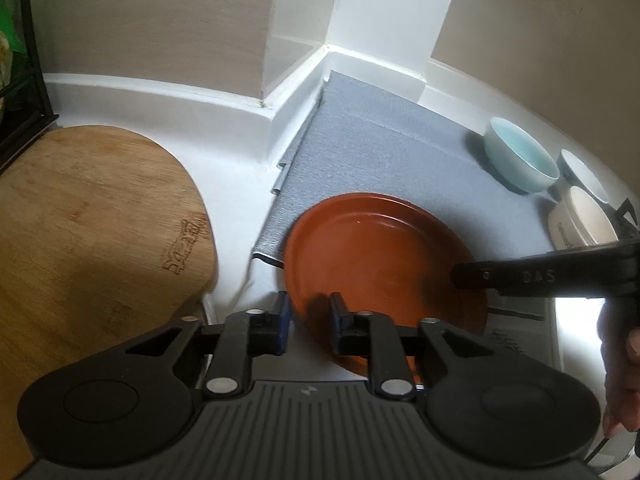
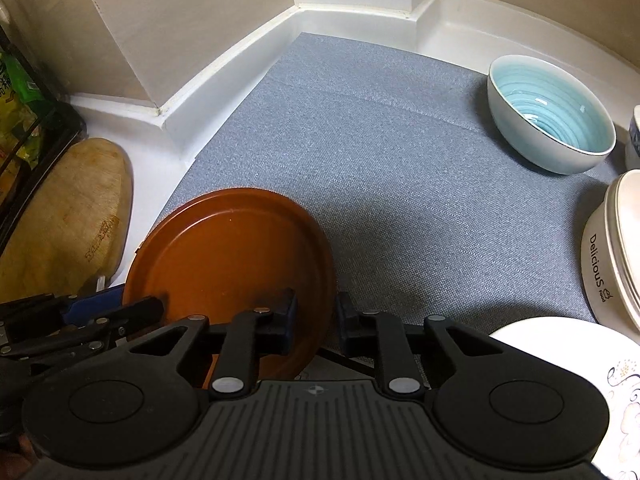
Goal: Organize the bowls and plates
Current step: 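Grasp the terracotta plate rim with both grippers and lift it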
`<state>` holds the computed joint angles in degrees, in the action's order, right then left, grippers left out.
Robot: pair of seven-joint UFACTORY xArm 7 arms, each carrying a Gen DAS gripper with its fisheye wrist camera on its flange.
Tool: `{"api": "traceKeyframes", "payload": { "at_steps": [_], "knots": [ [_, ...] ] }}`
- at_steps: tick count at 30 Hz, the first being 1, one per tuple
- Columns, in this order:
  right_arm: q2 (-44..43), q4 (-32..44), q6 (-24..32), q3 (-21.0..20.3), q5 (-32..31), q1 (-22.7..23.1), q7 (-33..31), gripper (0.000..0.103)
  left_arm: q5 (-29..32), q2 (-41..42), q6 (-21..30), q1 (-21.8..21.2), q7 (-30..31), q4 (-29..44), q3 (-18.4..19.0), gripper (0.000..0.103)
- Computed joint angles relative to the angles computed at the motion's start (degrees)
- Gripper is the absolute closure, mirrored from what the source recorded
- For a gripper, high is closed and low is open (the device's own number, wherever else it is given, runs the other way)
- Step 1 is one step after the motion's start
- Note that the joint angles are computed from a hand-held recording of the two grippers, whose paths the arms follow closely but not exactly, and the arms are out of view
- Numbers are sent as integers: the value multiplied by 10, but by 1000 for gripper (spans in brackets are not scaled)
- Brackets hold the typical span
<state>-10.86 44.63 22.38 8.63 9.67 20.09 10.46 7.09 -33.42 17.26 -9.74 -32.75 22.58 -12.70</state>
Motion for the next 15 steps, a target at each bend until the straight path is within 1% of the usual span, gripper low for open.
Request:
{"api": "traceKeyframes", "payload": {
  "at_steps": [3,5,8,11,15],
  "knots": [
    [-13,-9,-3,-5,15,4,-6,94,-3,-16,6,-5,9,-5,10,89],
    [-25,-18,-13,-10,30,11,-23,94,-4,-32,12,-6,13,-9,10,89],
    [-46,-31,-23,-10,30,15,-31,94,-4,-57,21,-7,14,-14,6,89],
    [-72,-48,-33,-21,50,25,-43,94,-6,-85,36,-12,12,-16,1,89],
    [-136,-90,-48,-27,56,27,-41,94,-5,-116,42,-29,21,-9,-7,89]
  ]
}}
